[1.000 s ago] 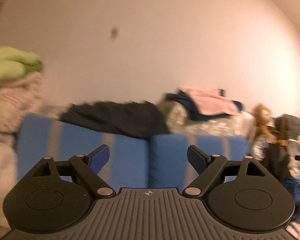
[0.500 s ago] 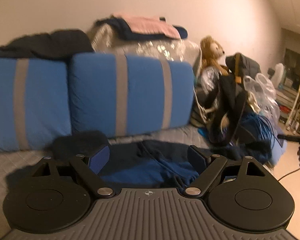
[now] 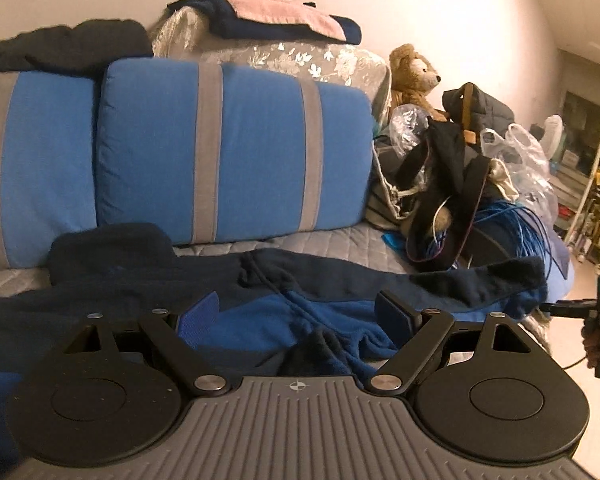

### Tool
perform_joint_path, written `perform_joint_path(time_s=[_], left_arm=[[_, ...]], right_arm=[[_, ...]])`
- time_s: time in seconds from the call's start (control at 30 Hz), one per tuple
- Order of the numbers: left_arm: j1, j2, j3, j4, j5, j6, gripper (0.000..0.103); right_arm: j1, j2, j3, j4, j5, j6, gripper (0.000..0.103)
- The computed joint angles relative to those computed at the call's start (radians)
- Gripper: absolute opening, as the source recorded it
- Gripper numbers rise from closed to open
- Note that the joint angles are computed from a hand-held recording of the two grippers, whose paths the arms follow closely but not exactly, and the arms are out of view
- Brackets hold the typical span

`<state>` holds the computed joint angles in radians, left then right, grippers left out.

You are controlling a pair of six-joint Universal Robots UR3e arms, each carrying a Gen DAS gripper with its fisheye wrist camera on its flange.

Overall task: Fold clothes
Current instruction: 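Grasp the navy sleeve cuff with the right tool and lift it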

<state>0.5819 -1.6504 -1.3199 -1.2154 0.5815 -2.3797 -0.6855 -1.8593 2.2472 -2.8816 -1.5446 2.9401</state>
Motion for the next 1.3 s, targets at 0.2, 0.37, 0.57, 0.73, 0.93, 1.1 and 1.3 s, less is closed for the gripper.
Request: perform_joint_path(time_s=[0.2, 0.37, 0.57, 0.73, 0.93, 1.1, 1.3], left_arm=[[0.015, 0.002, -0.14, 0.147, -0.006, -0.054, 0.086], [0.03, -0.007, -0.246, 0.283, 0.018, -0.165, 0.086], [0.043, -0.016, -0.25, 0.297, 0.016, -0.197, 0.086], [0.047, -0.012, -0.257, 0.299, 0.011, -0.2, 0.086], [0.05, -0.016, -0.268, 0.323, 0.006, -0.231, 0.086], [0.058, -0.018, -0.266, 0.323, -0.002, -0.247, 0.086], [0.063, -0.021, -0.259, 0.312, -0.016, -0.26, 0.086]], right_arm=[[0.033, 0.154, -0.033, -0.134, -0.074, -0.034, 0.051], [0.052, 0.183, -0.088, -0.084, -0.054, -0.083, 0.021], [0.177, 0.164, -0.204, 0.004, -0.098, -0.101, 0.004], [0.315, 0.203, -0.336, 0.065, -0.142, -0.099, 0.0], [0.426, 0.262, -0.454, 0.121, -0.107, -0.1, 0.0], [0.507, 0.315, -0.503, 0.127, -0.11, -0.162, 0.004], [0.435, 0.246, -0.38, 0.087, -0.132, -0.125, 0.065]])
